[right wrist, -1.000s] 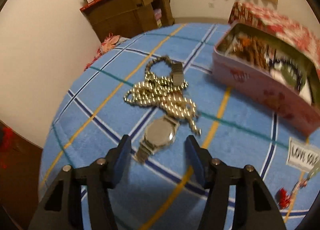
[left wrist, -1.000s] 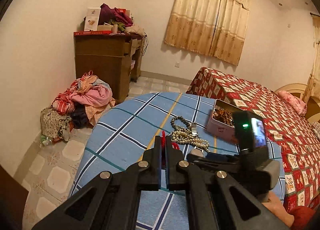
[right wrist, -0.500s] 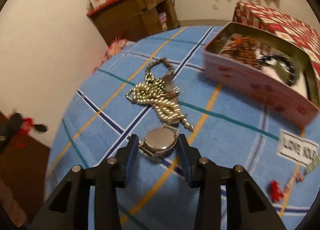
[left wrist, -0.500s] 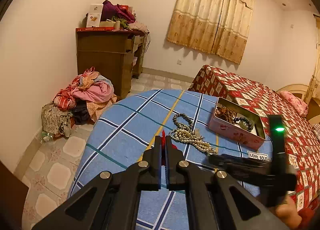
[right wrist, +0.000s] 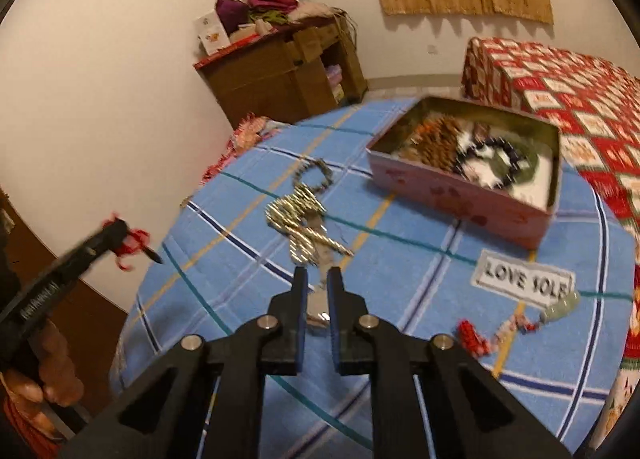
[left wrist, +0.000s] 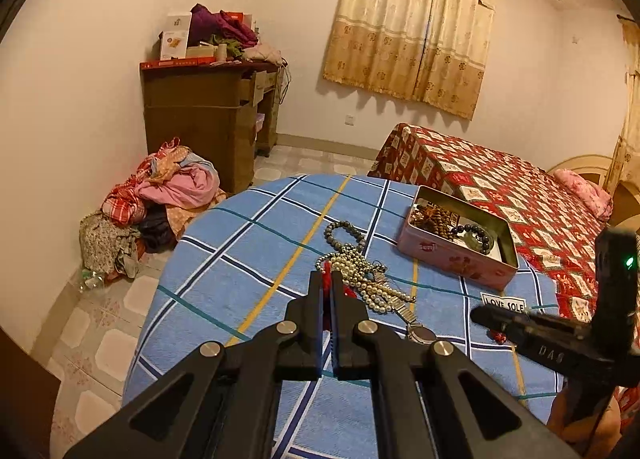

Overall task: Organize jewelry
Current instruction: 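Grasp the red tassel with the left tool while the right tool grasps the silver watch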

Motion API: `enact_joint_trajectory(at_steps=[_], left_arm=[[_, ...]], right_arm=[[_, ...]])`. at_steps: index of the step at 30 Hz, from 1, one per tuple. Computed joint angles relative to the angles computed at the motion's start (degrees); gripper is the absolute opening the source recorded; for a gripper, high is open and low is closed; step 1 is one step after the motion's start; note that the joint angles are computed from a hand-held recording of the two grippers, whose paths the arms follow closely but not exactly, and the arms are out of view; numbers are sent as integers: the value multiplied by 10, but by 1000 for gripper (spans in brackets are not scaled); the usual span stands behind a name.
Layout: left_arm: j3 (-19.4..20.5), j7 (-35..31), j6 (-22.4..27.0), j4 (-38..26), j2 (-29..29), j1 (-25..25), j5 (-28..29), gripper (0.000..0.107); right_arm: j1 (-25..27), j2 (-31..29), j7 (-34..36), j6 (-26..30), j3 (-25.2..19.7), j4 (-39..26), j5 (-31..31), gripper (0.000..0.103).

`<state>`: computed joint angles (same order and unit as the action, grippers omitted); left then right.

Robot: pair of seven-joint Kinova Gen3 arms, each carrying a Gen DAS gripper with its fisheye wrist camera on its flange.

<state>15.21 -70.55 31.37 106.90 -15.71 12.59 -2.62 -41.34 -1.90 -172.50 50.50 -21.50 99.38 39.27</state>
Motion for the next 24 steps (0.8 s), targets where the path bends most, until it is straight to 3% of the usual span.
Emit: enact_joint_trajectory(at_steps=[1,3,4,6,9,11,14,16,19,24], left_arm=[[0,0,-1,1,-1,0,0,1],[-1,2,1,2,0,0,1,1],[-3,1,2,1,-1,2,4,1],[-4,2,6,1,1,3,7,1],[-5,1,9,1,0,7,12,1],[-9,-3,9,2,-4,8,13,1],[-8,0,12,1,-7,3,12,1],[-10,0,12,3,-9,1,12,1],[-11,1,9,5,-9,-3,14,1],[-10,0,4,6,-2,-1,17,1]], right_arm=[[1,-1,1,2,1,4,-11,47],[5,-5,9,-12,5,16,-36,82],[8,-8,12,-20,7,23,-43,84],[7,3,18,-16,1,16,-42,83],[-9,56,75,29,7,-36,-45,65],[-10,91,110,44,11,-68,-58,63],[-79,139,134,112,66,-118,-42,59],[-100,154,164,146,83,-143,-44,38],[-68,127,173,127,69,-129,-91,38],[-40,18,131,59,50,-56,-129,38]])
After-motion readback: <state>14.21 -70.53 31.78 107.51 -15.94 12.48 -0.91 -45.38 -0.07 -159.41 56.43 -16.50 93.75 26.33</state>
